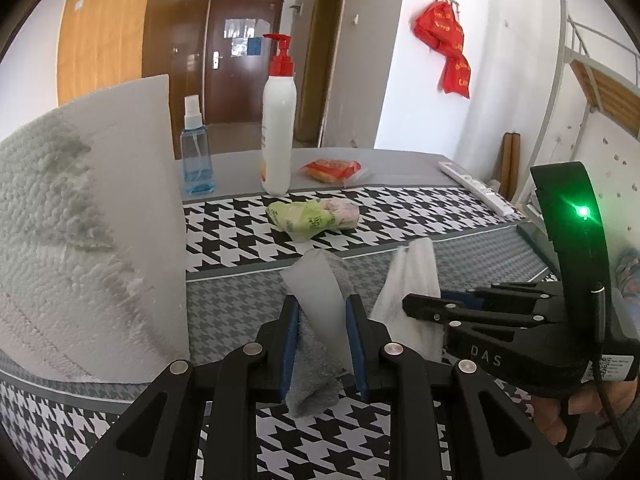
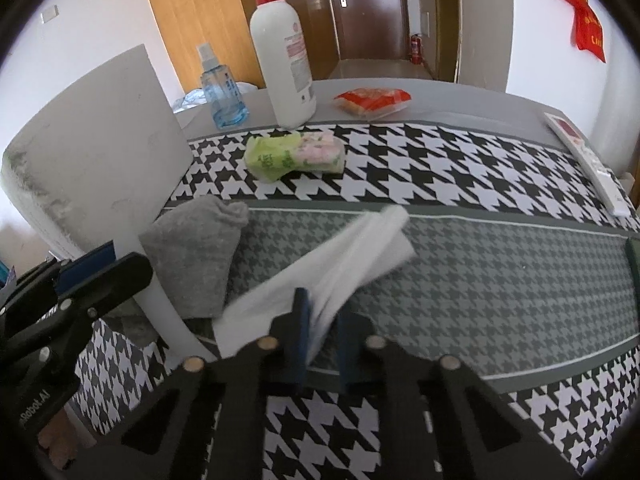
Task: Organize soft objects
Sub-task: 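Grasp the white roll with the left tool while the right tool grasps the white folded sheet, then lift the white roll with the left tool while the right tool lifts the white sheet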
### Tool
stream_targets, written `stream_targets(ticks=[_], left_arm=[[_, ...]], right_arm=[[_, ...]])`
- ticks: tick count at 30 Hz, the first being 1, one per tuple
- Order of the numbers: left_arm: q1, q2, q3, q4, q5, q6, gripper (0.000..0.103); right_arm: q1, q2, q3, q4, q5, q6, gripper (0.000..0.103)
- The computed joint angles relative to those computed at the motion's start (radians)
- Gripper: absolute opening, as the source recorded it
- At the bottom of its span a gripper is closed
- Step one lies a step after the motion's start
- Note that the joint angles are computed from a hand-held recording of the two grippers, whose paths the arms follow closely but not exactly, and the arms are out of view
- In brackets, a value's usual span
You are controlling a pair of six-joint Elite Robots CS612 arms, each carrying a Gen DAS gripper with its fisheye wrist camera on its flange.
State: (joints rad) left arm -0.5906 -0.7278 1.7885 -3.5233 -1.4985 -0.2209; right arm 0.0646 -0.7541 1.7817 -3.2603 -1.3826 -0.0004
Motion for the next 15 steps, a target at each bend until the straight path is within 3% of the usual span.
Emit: stream_targets(ticks=[12,15], left_arm=[[0.004,-0.025,0.028,-0.017,0.013,0.007,0.030],[0.002,-0.029,0.035,-0.014,0.026,-0.004,0.050]], right_arm=[[-0.006,-0.044,0.077,-0.112,-0.030,-0.014,0.011],[-0.006,-0.046,0.085,-0.121,-0.027,-0.012,0.011]])
